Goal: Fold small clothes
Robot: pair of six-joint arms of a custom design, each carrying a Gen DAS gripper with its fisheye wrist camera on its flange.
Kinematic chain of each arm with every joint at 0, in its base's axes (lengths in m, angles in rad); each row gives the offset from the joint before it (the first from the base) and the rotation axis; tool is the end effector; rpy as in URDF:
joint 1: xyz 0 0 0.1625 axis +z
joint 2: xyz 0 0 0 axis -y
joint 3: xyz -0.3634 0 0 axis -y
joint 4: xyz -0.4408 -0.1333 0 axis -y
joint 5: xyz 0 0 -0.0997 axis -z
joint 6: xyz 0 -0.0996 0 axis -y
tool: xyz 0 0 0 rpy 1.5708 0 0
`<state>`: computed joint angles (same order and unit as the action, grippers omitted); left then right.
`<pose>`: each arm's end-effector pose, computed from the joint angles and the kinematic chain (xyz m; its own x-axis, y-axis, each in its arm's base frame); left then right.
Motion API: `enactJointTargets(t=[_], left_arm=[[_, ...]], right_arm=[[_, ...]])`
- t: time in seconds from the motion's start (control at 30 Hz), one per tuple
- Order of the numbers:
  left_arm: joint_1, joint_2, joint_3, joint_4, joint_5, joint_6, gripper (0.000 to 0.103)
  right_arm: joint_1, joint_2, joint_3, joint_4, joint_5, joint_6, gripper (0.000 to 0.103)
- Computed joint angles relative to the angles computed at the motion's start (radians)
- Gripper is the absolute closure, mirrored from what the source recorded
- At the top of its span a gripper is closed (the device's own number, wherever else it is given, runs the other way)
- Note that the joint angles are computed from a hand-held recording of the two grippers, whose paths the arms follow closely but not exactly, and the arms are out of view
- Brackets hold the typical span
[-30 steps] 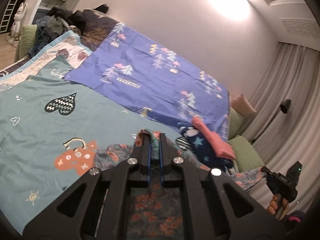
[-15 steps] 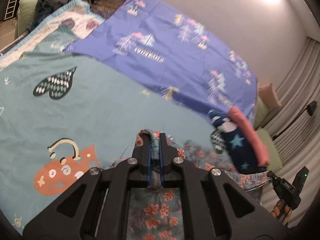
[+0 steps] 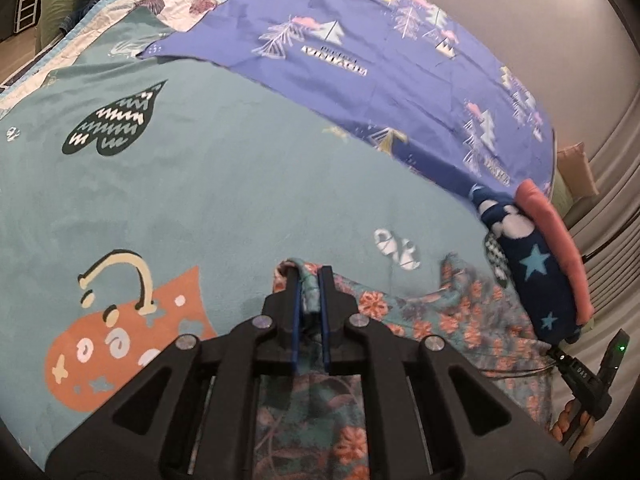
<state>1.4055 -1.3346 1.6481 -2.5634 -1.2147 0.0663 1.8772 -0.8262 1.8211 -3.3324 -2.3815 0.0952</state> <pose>0.0603 -0.6595 0.3699 -0.9499 -0.0108 -0.3123 0.1914 0.7699 -0.6087 0.2410 -0.5591 0.0798 -0.8256 0.3356 0.4537 -0.1394 0.6577 -0.7402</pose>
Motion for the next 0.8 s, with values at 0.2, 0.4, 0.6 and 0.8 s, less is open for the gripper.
enactJointTargets(t=[0.2, 0.4, 0.6, 0.8], left_arm=[[-0.012, -0.165, 0.088, 0.038, -0.086, 0.026, 0.06], [-0.004, -0.426, 0.274, 0.164, -0.119, 0.058, 0.057], [-0.008, -0.63, 0.447, 0.288, -0.11, 0.086, 0.047], [0.076, -0.629, 0.466, 0.303, -0.254, 0.002, 0.043]], right_arm=[[0.051, -0.118, 0.143, -0.043, -0.018, 0.003, 0.055], [0.109, -0.302, 0.397, -0.004, -0.02, 0.149, 0.055], [0.125, -0.416, 0.62, -0.055, 0.179, 0.321, 0.054], [0.066, -0.342, 0.667, -0.215, 0.4, 0.369, 0.051]])
